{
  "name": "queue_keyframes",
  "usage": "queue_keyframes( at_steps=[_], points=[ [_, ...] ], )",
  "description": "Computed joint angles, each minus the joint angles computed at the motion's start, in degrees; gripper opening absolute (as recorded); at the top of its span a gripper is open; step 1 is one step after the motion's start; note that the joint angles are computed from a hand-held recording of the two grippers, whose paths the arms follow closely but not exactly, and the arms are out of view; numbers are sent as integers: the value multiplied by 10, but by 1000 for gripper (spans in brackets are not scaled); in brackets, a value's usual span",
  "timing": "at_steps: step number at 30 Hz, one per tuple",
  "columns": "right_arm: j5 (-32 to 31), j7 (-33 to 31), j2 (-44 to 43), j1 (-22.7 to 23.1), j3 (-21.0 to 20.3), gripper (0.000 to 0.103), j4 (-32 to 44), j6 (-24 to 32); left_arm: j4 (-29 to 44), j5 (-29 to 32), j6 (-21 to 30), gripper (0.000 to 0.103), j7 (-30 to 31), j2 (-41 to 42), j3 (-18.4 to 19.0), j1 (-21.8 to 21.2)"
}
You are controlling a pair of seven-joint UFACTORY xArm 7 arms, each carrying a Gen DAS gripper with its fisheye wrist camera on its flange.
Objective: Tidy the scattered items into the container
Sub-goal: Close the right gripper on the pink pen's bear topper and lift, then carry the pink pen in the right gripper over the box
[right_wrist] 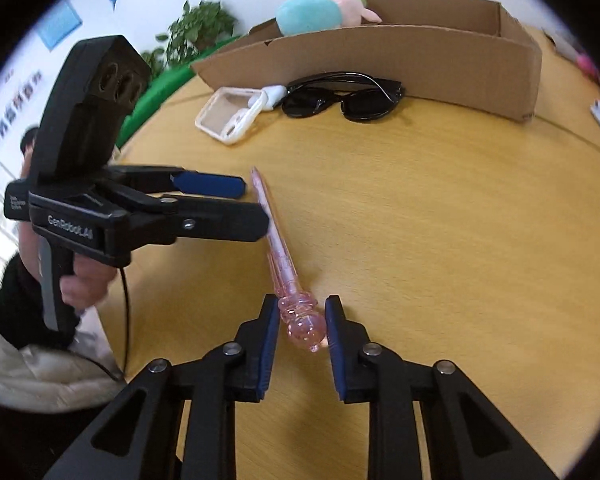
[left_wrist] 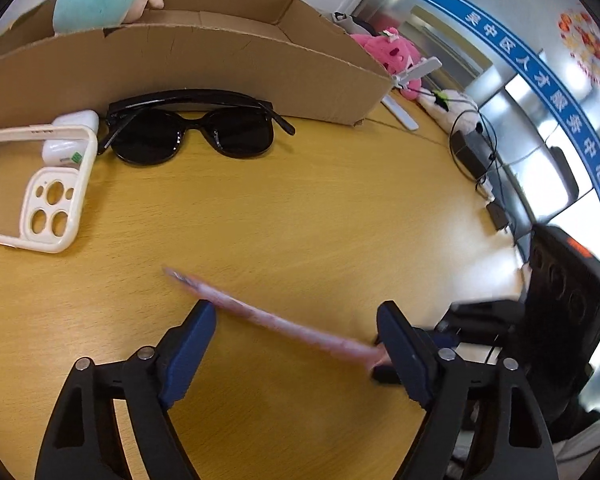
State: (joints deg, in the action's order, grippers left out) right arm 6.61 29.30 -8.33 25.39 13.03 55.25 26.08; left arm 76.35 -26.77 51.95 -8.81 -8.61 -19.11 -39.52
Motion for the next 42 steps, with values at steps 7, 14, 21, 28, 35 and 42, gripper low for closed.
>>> queue_keyframes(
  at_steps=[7, 14, 21, 28, 35, 42],
  points=[
    [100, -55, 51, 31, 2, 22, 26, -68, 19, 17, -4, 34, -45, 24, -5, 1],
    [132, -52, 83, 41, 15, 21, 47, -108, 19, 13, 5, 9, -48, 26, -2, 4],
    [165, -78, 89, 40, 19, 19, 57, -121, 36, 13, 9, 9, -31, 16, 4, 10],
    [59, -5, 81, 29, 9, 19, 82, -121, 127, 33, 32, 9, 0, 50, 5, 16],
    [-37, 51, 108, 18, 0, 18, 148, -114, 242, 74, 57, 9, 22, 97, 7, 23],
    [-146, 61, 145, 11, -21, 18, 253, -93, 480, 152, 111, 9, 27, 221, 15, 4]
  ],
)
